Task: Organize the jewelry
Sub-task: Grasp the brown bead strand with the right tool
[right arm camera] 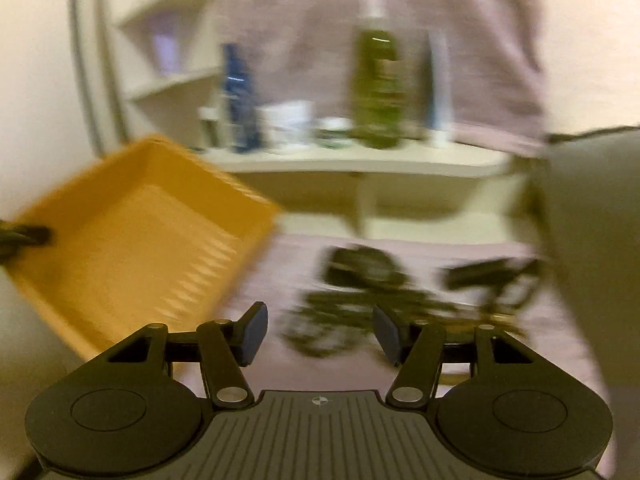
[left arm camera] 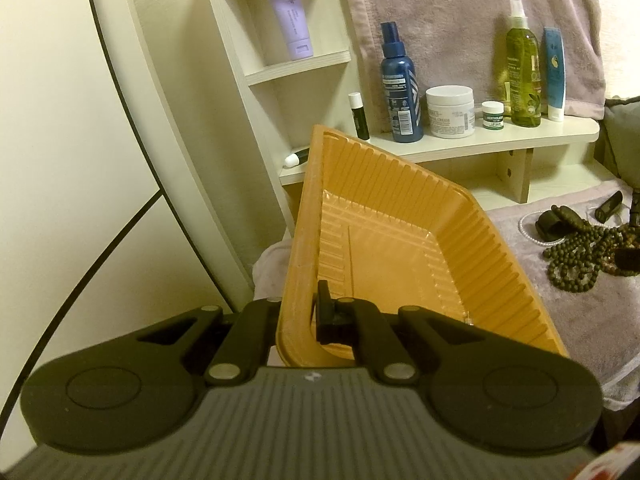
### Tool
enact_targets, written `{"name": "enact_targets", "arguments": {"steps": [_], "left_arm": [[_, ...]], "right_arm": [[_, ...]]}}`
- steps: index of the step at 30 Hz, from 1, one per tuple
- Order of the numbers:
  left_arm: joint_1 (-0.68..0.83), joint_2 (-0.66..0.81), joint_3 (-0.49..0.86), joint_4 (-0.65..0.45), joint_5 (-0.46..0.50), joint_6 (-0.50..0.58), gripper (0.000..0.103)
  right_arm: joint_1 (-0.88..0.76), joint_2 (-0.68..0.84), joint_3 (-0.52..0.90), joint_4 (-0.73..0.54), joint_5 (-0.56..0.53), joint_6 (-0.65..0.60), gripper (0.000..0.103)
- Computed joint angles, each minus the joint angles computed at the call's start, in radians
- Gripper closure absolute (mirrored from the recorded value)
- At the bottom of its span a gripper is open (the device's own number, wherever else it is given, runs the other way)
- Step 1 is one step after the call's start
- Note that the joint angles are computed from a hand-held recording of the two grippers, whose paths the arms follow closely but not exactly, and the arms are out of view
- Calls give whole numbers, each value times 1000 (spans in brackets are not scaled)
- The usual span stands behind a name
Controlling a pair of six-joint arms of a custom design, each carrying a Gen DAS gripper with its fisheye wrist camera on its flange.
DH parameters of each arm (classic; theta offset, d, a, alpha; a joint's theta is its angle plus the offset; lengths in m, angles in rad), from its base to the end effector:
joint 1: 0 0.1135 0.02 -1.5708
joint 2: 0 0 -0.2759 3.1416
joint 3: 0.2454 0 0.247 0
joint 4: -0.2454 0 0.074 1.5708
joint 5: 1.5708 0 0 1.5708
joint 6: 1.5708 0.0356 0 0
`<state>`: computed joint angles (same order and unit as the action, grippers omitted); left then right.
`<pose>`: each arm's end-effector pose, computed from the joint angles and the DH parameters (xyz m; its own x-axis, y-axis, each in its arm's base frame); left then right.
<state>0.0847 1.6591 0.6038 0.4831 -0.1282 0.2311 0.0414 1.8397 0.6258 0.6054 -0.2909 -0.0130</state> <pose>0.3051 0.0305 0.1503 -0.5689 0.1797 -0.8025 -0.0623 0.9636 0.2600 0.3212 0.0235 0.1142 -0.5675 -0.0360 -0.8226 -0.2822 0.9470 0.1533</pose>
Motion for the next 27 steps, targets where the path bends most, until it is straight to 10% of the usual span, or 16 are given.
{"name": "enact_targets", "arguments": {"steps": [12,27], "left_arm": [[4,3,4,-2,3,5,99],[-3,8,2,5,-9,1,99]], "right_arm": [[-62,148,76,-28,65,-52,85],[-53,207,143,-64,95,-12,96]]}}
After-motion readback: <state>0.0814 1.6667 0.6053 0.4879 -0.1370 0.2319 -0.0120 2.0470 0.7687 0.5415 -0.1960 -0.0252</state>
